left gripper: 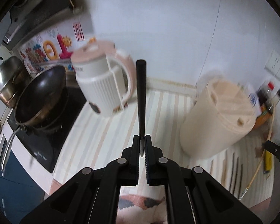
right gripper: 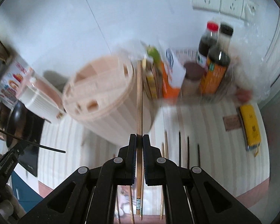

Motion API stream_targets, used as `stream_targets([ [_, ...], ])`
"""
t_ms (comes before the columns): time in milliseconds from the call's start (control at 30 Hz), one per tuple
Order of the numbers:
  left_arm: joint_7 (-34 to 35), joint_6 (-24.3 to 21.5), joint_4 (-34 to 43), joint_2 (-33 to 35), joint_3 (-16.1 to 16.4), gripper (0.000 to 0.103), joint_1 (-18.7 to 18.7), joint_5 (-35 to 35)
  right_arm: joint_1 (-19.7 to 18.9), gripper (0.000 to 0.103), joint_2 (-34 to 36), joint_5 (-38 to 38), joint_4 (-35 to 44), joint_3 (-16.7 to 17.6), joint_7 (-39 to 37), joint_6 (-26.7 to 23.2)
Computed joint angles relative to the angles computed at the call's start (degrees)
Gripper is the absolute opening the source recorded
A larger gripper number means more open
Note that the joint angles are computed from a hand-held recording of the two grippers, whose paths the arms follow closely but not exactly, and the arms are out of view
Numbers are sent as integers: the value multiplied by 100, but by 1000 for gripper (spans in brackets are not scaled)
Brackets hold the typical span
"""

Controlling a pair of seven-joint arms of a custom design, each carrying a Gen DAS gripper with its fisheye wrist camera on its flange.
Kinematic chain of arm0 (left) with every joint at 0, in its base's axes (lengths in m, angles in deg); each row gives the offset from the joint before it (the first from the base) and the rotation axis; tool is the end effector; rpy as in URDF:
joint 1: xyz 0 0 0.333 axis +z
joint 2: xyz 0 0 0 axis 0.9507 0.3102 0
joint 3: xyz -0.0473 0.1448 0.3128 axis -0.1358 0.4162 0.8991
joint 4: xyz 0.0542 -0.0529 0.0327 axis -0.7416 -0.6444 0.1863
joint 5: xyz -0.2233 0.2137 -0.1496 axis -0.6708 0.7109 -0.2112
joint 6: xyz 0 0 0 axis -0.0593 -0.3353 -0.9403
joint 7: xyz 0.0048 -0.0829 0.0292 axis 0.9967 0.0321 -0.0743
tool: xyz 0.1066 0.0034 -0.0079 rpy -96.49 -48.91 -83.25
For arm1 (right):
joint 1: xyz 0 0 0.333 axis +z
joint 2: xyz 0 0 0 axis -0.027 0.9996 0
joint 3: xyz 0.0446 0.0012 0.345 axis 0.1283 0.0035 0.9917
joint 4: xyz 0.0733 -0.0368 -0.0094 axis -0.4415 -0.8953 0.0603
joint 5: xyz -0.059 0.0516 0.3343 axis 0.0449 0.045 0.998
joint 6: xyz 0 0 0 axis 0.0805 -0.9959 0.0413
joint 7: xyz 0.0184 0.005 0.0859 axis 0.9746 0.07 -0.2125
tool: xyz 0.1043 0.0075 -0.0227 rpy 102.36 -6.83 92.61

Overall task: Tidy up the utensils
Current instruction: 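Lift the black chopstick with the left tool while the right tool lifts its wooden one, then insert both chopsticks into the beige holder and open both tools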

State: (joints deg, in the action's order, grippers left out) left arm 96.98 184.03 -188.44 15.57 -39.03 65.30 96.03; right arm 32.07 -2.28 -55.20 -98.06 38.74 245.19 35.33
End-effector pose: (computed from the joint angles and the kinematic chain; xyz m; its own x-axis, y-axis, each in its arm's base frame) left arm 0.4605 -0.1822 0.6745 -0.0578 -0.9983 -0.0061 -0.8138 0.0507 -0.5790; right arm 0.4292 0.3785 0.6396 -0.3533 -0.9215 -0.1611 -0.8034 0.3871 -0.4525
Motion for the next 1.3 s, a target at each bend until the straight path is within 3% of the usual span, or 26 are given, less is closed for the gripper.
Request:
stream_targets([
  [200, 222, -143, 900, 189, 29, 2, -89, -306, -61, 7, 126, -231, 850, -88, -364, -61],
  [367, 341, -367, 1800, 528, 14, 2, -228, -478, -8, 7, 598, -503, 2091, -240, -888, -393],
  [533, 335, -710, 2976, 1151, 42, 2, -444, -543, 119, 7, 1232, -646, 3345, -532, -1388, -734],
  [667, 353, -1086, 3897, 1697, 107, 2, -644, -766, 128, 6, 1657, -515, 4038, -794, -1633, -723],
  [867, 466, -1553, 4692, 2297, 196, 2, -946, -846, -58, 6, 1921, -256, 4061, -1040, -1625, -214],
  [1067, 540, -2117, 5359, 2912, 301, 2, -1171, -860, -196, 6, 2005, -354, 3650, -1182, -1267, 601],
  [1300, 572, -2720, 5939, 3449, 387, 3, -1348, -906, -156, 6, 2115, -523, 3340, -1220, -1276, 997],
])
